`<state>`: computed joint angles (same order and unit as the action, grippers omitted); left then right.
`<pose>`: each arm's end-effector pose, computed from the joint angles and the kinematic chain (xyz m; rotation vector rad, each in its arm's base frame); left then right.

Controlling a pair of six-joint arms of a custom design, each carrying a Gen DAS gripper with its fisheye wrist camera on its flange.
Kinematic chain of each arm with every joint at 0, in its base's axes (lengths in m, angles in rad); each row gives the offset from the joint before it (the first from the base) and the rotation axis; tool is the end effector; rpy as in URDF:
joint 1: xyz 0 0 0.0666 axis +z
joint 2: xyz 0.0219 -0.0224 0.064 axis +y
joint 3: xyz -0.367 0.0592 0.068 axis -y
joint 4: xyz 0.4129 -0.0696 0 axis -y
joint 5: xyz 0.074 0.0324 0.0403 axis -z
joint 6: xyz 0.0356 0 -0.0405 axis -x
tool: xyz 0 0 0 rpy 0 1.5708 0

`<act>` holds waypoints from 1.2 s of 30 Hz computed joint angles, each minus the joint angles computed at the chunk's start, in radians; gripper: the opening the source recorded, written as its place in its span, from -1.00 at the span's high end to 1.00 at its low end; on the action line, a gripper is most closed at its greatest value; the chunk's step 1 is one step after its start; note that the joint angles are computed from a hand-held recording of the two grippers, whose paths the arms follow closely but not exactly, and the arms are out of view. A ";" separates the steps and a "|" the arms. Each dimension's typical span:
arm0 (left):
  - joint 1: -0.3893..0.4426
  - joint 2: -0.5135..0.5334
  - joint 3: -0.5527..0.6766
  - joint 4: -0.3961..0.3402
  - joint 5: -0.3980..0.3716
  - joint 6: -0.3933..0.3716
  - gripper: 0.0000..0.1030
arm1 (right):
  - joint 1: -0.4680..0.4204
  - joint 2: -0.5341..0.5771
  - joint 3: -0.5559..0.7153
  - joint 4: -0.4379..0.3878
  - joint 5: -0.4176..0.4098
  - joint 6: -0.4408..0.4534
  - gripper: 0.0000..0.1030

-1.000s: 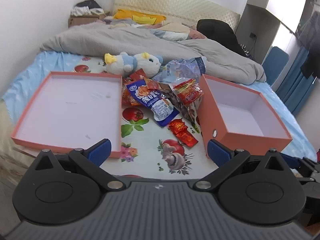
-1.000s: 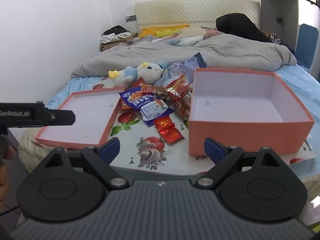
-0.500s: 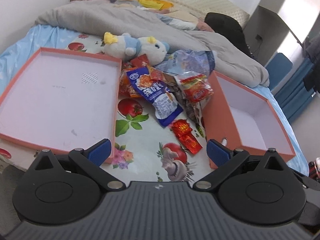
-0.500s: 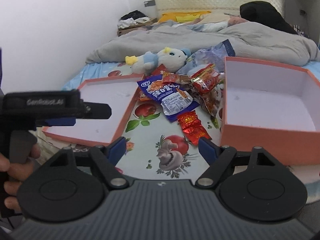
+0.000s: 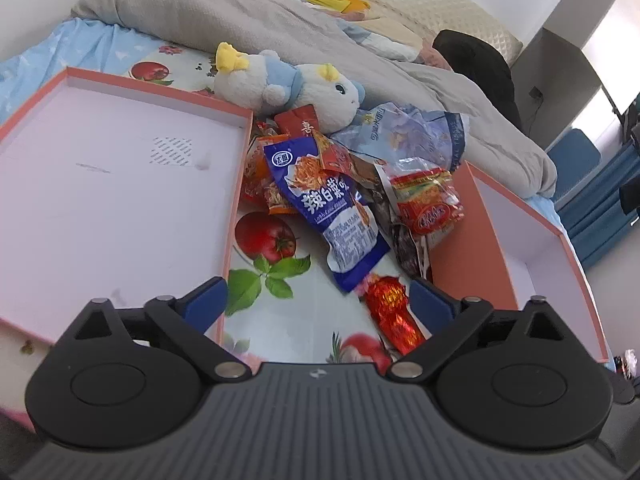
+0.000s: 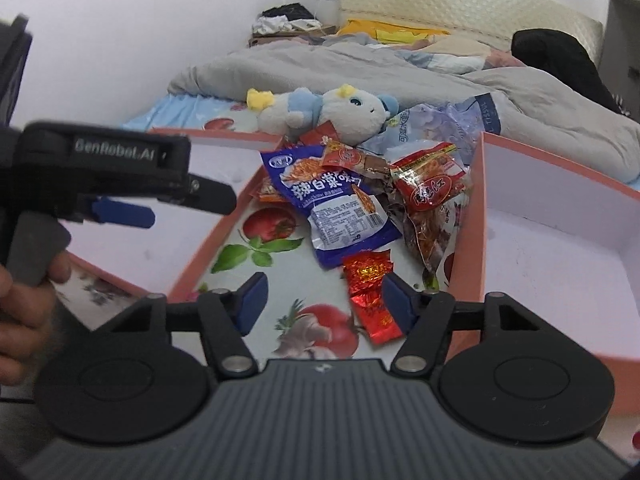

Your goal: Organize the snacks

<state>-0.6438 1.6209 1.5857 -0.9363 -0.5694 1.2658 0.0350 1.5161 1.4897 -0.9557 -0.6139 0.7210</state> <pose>0.4746 -0.3327 0.3932 -0.9169 2.1617 -0.1943 0.5385 0.0390 0.4040 -1.0791 2.1046 0.4627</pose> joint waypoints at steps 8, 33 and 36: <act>0.056 0.031 -0.045 0.184 0.081 -0.065 -0.77 | 0.040 0.046 -0.019 0.093 0.059 0.025 -0.25; 0.197 0.121 -0.080 0.424 0.313 -0.041 -0.32 | 0.141 0.182 0.049 0.213 0.254 -0.022 -0.17; 0.202 0.138 -0.066 0.429 0.324 -0.048 -0.32 | 0.145 0.181 0.036 0.245 0.278 -0.007 -0.17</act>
<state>-0.4416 1.7589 1.5194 -0.5076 -0.2454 1.2181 0.1802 1.6968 1.5256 -0.7111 -0.3359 0.7141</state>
